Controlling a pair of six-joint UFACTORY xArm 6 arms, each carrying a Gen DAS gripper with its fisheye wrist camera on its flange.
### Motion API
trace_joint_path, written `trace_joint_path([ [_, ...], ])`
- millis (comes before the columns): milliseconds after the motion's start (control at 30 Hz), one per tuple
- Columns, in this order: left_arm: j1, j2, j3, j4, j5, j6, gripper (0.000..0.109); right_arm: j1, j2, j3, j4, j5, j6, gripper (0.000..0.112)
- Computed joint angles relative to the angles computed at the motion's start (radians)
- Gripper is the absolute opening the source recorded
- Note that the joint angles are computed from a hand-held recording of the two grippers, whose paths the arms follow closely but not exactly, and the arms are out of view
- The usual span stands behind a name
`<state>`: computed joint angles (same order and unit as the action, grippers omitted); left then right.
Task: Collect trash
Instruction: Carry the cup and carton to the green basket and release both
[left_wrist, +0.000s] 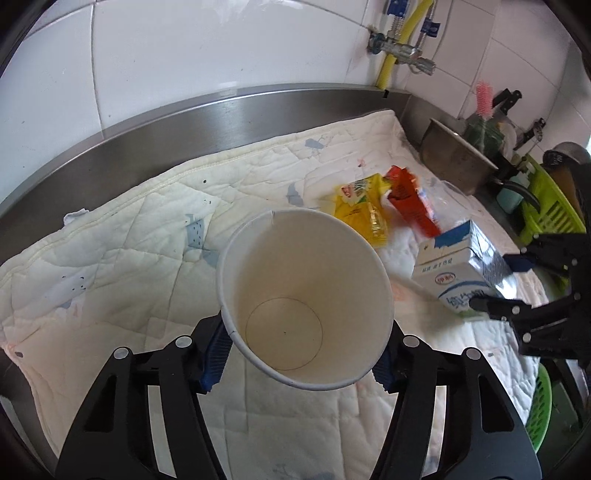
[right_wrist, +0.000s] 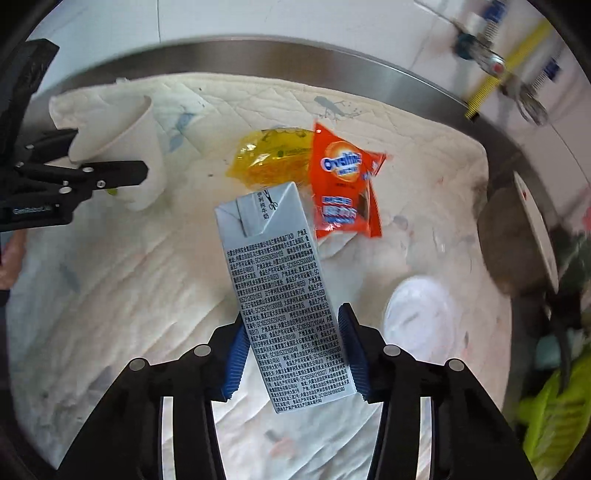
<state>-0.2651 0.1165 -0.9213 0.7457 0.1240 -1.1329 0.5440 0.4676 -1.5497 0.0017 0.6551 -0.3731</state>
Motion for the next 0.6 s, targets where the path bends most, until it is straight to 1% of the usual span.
trace_joint_path([
  [100, -0.023, -0.038, 0.024, 0.003, 0.001, -0.009, 0.062, 0.002, -0.106, 0.142, 0.024, -0.055, 0.057, 0.045],
  [200, -0.063, -0.078, 0.042, 0.034, 0.016, -0.025, 0.062, -0.008, -0.229, 0.307, 0.042, -0.122, 0.125, 0.045],
  [300, -0.112, -0.107, 0.057, 0.021, 0.017, -0.011, 0.062, -0.026, -0.345, 0.457, 0.004, -0.177, 0.217, 0.044],
  [367, -0.151, -0.115, 0.055, 0.018, 0.015, -0.003, 0.062, -0.044, -0.442, 0.575, -0.057, -0.213, 0.313, 0.044],
  [433, -0.191, -0.117, 0.051, 0.014, 0.02, 0.002, 0.062, -0.07, -0.526, 0.667, -0.06, -0.224, 0.366, 0.041],
  [533, -0.258, -0.109, 0.04, -0.025, 0.013, 0.032, 0.062, -0.117, -0.664, 0.811, -0.109, -0.236, 0.467, 0.04],
  [600, -0.303, -0.092, 0.019, -0.024, 0.011, 0.034, 0.062, -0.158, -0.763, 0.911, -0.12, -0.228, 0.514, 0.04],
])
